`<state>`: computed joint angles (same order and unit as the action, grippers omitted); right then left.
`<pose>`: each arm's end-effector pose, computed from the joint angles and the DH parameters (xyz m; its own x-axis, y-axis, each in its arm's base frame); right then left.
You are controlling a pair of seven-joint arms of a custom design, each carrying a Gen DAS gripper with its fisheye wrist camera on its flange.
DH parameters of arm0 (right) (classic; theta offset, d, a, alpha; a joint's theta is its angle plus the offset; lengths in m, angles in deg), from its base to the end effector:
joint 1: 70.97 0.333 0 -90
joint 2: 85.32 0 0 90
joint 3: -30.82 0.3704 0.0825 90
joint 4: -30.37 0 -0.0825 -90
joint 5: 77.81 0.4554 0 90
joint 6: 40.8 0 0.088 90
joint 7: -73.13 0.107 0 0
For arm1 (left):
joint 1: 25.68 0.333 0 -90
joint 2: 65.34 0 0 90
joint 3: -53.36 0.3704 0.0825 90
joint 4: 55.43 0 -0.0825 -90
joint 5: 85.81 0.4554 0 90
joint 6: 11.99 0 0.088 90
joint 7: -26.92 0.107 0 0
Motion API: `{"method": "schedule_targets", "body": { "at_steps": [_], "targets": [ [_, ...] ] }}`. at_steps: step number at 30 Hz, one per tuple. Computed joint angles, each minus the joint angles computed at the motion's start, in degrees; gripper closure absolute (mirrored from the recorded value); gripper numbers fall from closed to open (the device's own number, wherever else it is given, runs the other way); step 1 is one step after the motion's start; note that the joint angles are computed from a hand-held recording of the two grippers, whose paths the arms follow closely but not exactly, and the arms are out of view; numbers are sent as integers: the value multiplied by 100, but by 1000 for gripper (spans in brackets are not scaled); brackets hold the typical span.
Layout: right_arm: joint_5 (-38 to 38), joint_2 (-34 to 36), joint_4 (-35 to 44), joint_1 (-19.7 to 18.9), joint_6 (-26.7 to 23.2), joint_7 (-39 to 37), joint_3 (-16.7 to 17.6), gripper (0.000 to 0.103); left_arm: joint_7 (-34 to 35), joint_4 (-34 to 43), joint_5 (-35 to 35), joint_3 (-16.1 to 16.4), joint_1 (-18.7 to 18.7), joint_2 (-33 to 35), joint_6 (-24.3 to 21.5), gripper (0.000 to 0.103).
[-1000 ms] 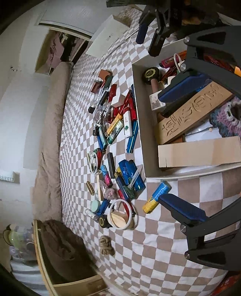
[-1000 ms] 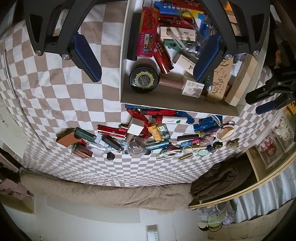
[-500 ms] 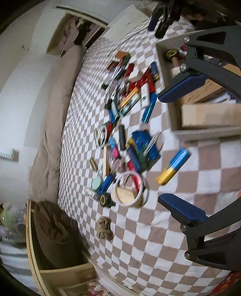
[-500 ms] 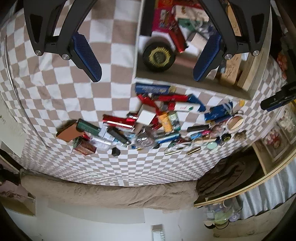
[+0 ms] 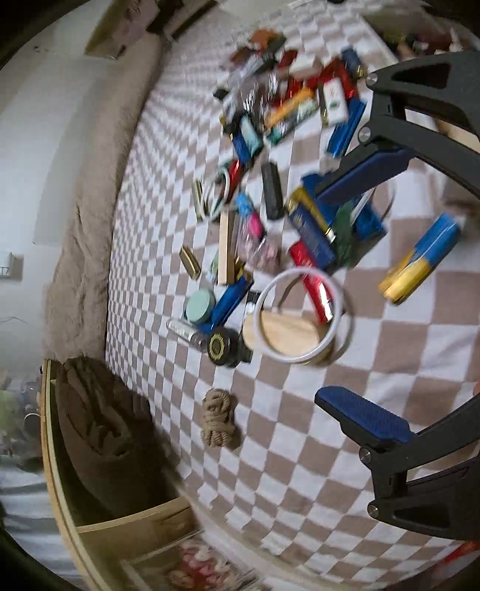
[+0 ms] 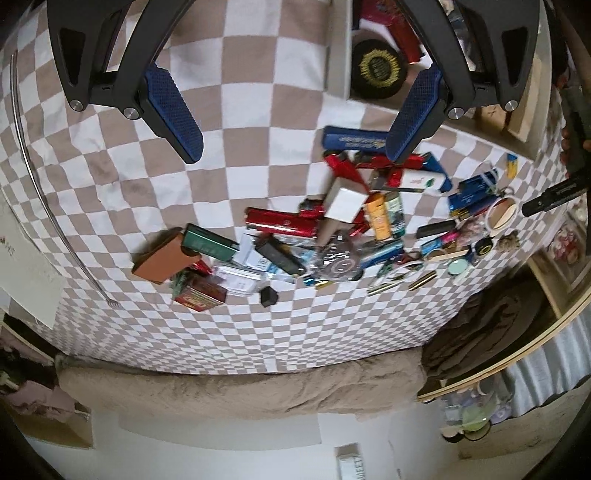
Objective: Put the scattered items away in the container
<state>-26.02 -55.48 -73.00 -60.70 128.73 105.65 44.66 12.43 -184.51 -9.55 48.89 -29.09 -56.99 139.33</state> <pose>0.7234 0.2425 0.3123 0.5306 -0.8336 -0.1536 -0.6748 -0.3058 -0.6717 0.5918 -0.1070 0.3124 0.5315 -0.8464 -0.0323 -0.6288 -0.3687 -0.6846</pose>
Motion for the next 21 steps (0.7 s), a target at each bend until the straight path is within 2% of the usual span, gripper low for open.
{"method": "schedule_targets", "body": {
  "at_steps": [4,8,18,21],
  "targets": [
    [-143,140,132,85,-115,350,-182,4,402,307,-139,38,-9,285,-341,4],
    [-109,209,163,-5,-261,456,-133,4,784,604,-349,104,-17,559,-489,4],
    [-218,353,247,6,-273,822,-203,4,1427,1055,-949,256,-82,1072,-710,4],
    [-196,368,231,-22,-265,863,-163,4,1591,1150,-1084,268,-161,1181,-933,4]
  ]
}}
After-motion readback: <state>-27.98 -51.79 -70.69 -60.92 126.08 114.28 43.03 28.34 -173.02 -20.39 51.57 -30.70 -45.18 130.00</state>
